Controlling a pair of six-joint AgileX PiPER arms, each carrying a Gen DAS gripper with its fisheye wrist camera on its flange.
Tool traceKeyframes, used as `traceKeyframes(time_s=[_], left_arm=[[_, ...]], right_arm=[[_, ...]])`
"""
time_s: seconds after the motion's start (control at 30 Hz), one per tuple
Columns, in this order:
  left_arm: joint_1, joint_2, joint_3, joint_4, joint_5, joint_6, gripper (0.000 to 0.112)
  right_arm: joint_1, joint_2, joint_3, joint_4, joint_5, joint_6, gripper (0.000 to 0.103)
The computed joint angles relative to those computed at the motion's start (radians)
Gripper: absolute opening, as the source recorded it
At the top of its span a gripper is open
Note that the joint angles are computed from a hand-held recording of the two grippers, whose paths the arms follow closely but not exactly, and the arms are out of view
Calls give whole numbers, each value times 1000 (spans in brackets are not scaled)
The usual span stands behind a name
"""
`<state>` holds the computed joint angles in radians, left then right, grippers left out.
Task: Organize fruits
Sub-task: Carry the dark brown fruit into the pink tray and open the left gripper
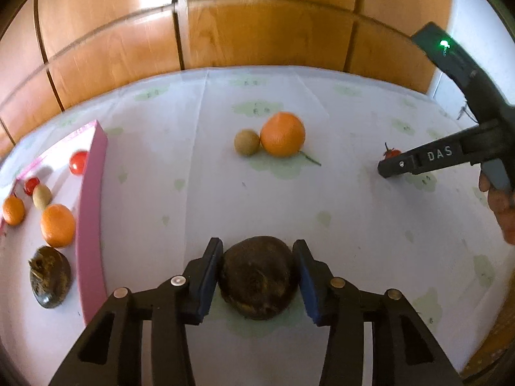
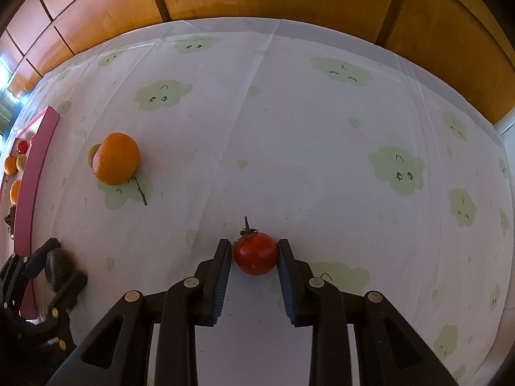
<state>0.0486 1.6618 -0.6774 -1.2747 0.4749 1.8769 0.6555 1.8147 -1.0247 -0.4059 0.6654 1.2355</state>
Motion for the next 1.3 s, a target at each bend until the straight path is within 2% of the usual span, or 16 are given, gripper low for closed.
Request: traceKeyframes(time_s=[0.1,0.17,0.23,0.4,0.63,0.83,1.3], left_arm=[[27,-2,8,-6,24,14,53],[48,2,2,5,52,10,51],[62,7,-12,35,82,-20,45],[82,-7,-12,73,111,-66,45],[170,-140,25,79,155,-64,45],[233,-178,-21,168,195,-190,45],[356,-214,-45,178,264,-161,45]], right_arm=[[9,5,-7,-9,10,9,29],[7,2,-4,-5,6,5,29],[5,0,-2,-5,6,1,29],[3,1,-2,-7,5,-18,29],[28,18,-23,-35,33,-9,29],[53,31,-37,-64,53,16,28],[71,22,-20,-84,45,49,26]])
